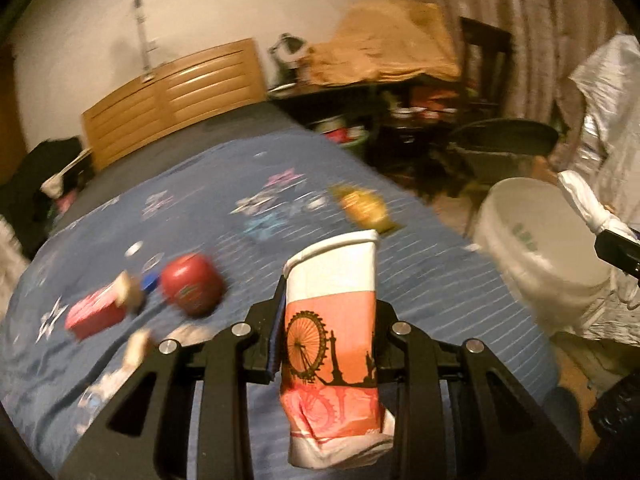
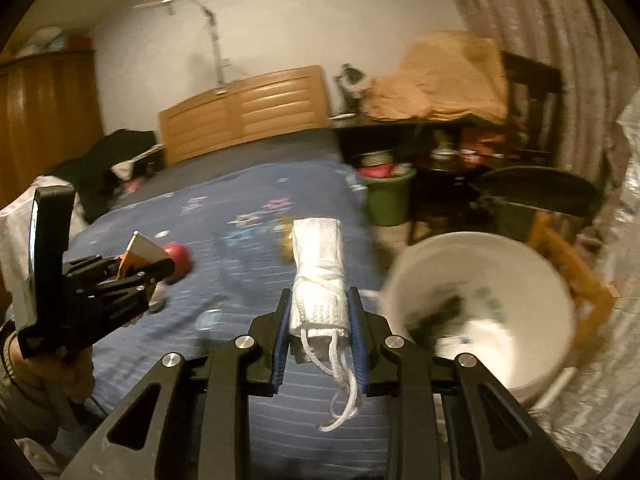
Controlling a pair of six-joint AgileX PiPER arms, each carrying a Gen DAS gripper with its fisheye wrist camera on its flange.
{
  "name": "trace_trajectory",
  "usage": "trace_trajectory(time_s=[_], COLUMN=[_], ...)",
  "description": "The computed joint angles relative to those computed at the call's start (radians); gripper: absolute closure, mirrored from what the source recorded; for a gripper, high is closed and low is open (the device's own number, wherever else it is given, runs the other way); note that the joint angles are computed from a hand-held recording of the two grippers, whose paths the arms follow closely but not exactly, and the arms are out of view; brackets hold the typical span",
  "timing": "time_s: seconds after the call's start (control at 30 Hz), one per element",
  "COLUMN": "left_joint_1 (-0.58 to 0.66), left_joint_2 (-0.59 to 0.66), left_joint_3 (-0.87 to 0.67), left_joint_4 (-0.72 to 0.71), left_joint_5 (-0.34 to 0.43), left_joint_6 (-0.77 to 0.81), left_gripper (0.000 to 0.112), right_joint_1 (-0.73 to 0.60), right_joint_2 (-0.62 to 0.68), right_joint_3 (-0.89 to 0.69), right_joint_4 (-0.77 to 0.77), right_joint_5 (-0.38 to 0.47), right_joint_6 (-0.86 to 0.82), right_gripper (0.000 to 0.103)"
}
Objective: Collect trash
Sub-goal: 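Carry the orange cup and white mask over the white bucket, then open both tools to drop the cup and mask into the bucket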
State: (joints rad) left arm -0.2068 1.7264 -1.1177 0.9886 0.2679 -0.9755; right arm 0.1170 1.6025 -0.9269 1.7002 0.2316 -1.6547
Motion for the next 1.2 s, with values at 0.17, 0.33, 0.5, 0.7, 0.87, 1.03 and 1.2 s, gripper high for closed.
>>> trace_trajectory(time_s=[0.17, 0.33, 0.5, 0.7, 0.87, 1.03, 1.2], left_joint_1=[-0.109, -0.182, -0.22, -0.265, -0.284, -0.292, -0.286], left_joint_2=[0.133, 0.281, 0.414, 0.55, 0.636, 0.689, 0.729], left_joint_3=[-0.205, -0.446, -0.673, -0.907, -1.047, -1.123, -1.188], left_joint_4=[-0.163, -0.334, -0.535, -0.648, -0.699, -0.733, -0.783], left_joint_5=[0.047, 0.107, 0.185, 0.281, 0.35, 0.392, 0.432], left_joint_6=[0.191, 0.41, 0.632, 0.773, 0.835, 0.88, 0.922], left_gripper=[0.083, 0.083, 0.083, 0.083, 0.083, 0.083, 0.083], right_joint_1=[-0.173, -0.324, -0.414, -0.461, -0.465, -0.46, -0.455], right_joint_2=[0.03, 0.105, 0.193, 0.272, 0.333, 0.349, 0.358], right_joint_3=[-0.06, -0.159, -0.269, -0.374, -0.438, -0.439, -0.441], right_joint_4=[-0.279, -0.471, -0.57, -0.647, -0.683, -0.676, -0.68], right_joint_5=[0.047, 0.113, 0.161, 0.191, 0.207, 0.206, 0.198], right_joint_6=[0.23, 0.383, 0.47, 0.539, 0.585, 0.584, 0.594], right_gripper=[0.075, 0.075, 0.075, 0.075, 0.075, 0.075, 0.075])
